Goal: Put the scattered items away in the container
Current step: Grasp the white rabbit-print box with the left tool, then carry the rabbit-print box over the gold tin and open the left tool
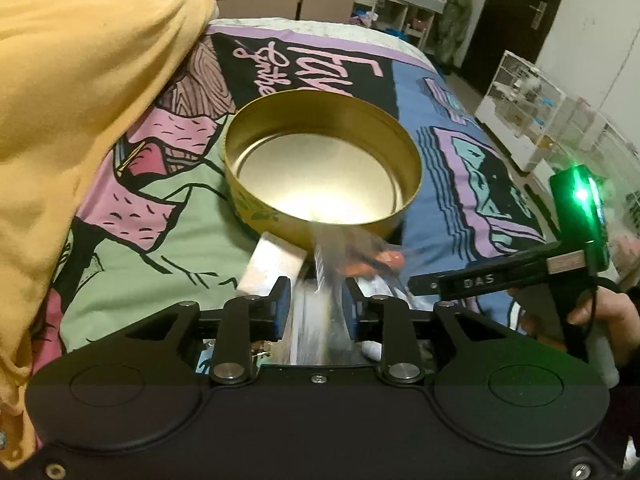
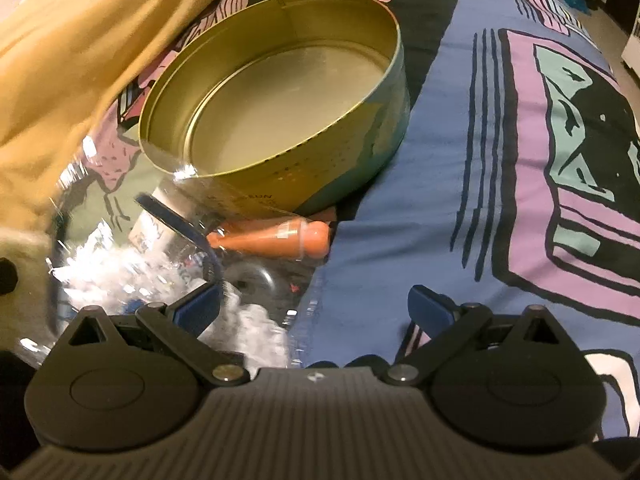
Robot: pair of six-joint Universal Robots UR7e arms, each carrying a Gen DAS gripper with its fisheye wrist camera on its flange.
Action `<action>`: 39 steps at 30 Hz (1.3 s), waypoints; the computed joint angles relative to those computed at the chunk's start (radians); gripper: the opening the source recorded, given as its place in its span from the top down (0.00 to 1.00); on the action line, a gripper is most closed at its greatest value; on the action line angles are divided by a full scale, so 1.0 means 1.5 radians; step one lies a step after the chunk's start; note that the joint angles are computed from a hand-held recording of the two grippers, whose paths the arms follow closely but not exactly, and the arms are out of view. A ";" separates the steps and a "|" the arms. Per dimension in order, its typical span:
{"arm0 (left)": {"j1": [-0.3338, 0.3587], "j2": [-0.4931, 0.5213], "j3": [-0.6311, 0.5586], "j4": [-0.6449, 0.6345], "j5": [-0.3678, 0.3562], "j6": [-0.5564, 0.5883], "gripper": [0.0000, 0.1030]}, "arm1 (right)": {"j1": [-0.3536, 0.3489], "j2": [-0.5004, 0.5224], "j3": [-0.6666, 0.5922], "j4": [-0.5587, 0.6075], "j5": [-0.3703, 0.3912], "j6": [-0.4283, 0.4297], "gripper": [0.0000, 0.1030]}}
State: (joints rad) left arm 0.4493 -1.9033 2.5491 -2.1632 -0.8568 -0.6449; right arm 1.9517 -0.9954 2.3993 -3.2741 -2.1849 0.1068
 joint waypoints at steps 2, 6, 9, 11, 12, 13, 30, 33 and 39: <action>0.009 0.002 0.001 -0.005 -0.001 0.005 0.87 | -0.001 -0.001 0.000 0.001 0.002 0.003 0.00; 0.035 0.012 -0.004 0.002 -0.012 0.012 0.97 | 0.004 0.004 -0.002 0.001 -0.007 -0.001 0.00; 0.077 0.040 -0.023 0.029 -0.064 0.035 0.40 | 0.004 0.004 -0.002 0.001 -0.008 0.000 0.00; 0.082 0.059 -0.011 0.023 -0.064 0.067 0.17 | 0.003 0.005 -0.003 0.002 -0.009 0.004 0.00; 0.082 0.073 -0.005 0.020 -0.055 0.081 0.16 | 0.002 0.005 -0.003 0.002 -0.008 0.004 0.00; 0.088 0.090 -0.003 0.016 -0.052 0.090 0.16 | 0.002 0.005 -0.004 0.003 -0.008 0.004 0.00; 0.301 0.160 -0.024 -0.158 -0.180 0.152 0.70 | -0.002 0.004 -0.003 0.004 -0.006 0.000 0.00; 0.285 0.129 -0.015 -0.155 -0.175 0.137 0.73 | -0.002 0.004 -0.004 0.004 -0.006 0.001 0.00; 0.236 0.077 -0.015 -0.135 -0.156 0.109 0.74 | -0.001 0.004 -0.004 0.008 -0.008 0.001 0.00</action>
